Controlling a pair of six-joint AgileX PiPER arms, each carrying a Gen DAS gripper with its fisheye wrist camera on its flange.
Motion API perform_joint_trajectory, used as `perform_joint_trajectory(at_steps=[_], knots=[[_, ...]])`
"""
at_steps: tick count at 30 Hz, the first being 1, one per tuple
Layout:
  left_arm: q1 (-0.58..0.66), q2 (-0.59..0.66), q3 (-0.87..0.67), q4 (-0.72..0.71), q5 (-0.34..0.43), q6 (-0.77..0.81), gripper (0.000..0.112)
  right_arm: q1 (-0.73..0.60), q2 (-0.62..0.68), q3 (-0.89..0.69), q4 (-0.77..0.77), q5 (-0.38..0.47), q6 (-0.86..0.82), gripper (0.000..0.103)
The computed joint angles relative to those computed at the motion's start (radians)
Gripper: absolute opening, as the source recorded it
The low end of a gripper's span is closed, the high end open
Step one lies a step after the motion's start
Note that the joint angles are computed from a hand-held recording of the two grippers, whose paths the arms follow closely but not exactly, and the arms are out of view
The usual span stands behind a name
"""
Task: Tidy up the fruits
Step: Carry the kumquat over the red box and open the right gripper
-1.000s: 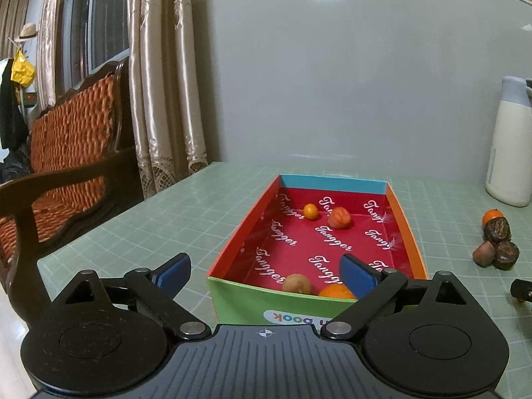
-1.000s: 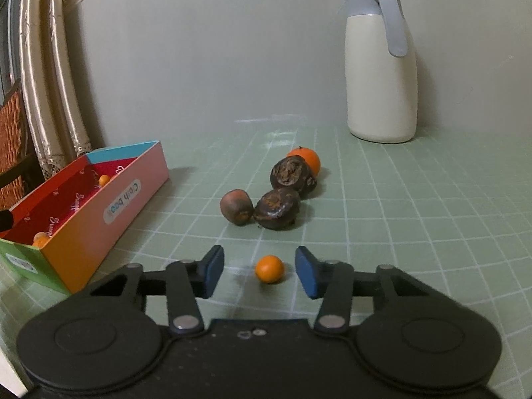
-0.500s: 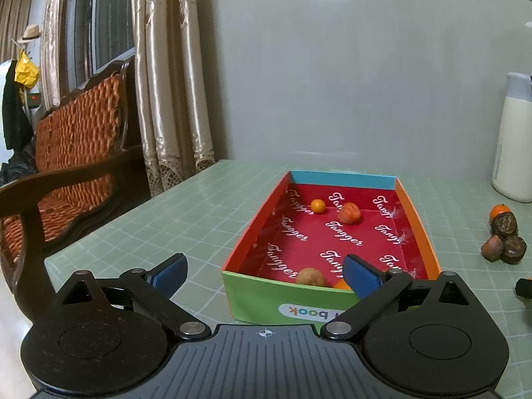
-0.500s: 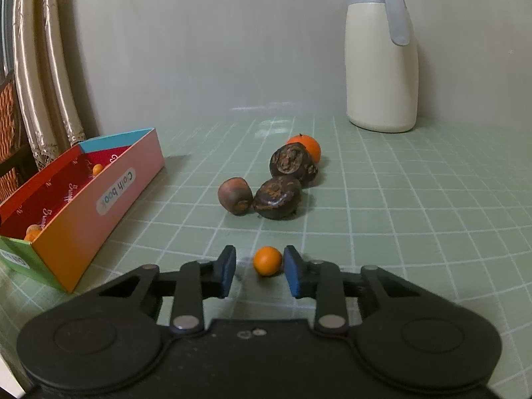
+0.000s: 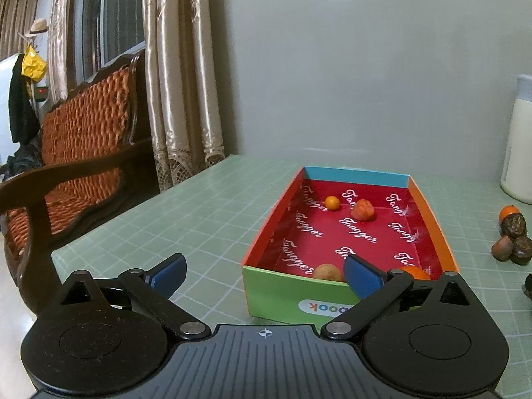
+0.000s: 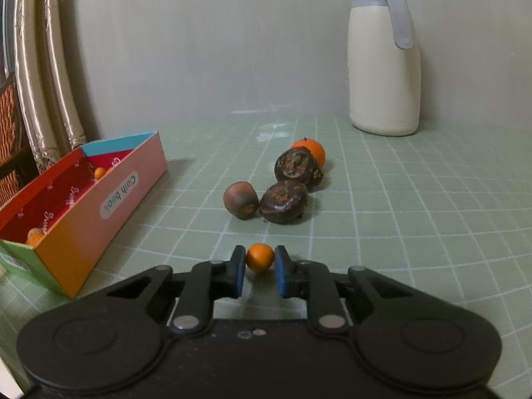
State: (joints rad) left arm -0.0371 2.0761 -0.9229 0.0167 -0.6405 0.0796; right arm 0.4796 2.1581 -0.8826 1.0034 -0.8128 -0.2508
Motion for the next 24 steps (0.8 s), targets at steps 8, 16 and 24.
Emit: perform_joint_trajectory(at_steps=[8, 16, 24], knots=[[0.023, 0.004, 0.002, -0.017, -0.002, 0.016, 0.1, 0.021, 0.002, -0.013, -0.021, -0.044, 0.009, 0.017], [0.069, 0.012, -0.002, -0.021, 0.003, 0.027, 0.101, 0.044, 0.024, -0.055, -0.092, -0.081, 0.042, 0.017], [0.129, 0.03, -0.036, 0.017, 0.054, -0.028, 0.101, 0.071, 0.053, -0.125, -0.144, -0.076, 0.037, 0.017]])
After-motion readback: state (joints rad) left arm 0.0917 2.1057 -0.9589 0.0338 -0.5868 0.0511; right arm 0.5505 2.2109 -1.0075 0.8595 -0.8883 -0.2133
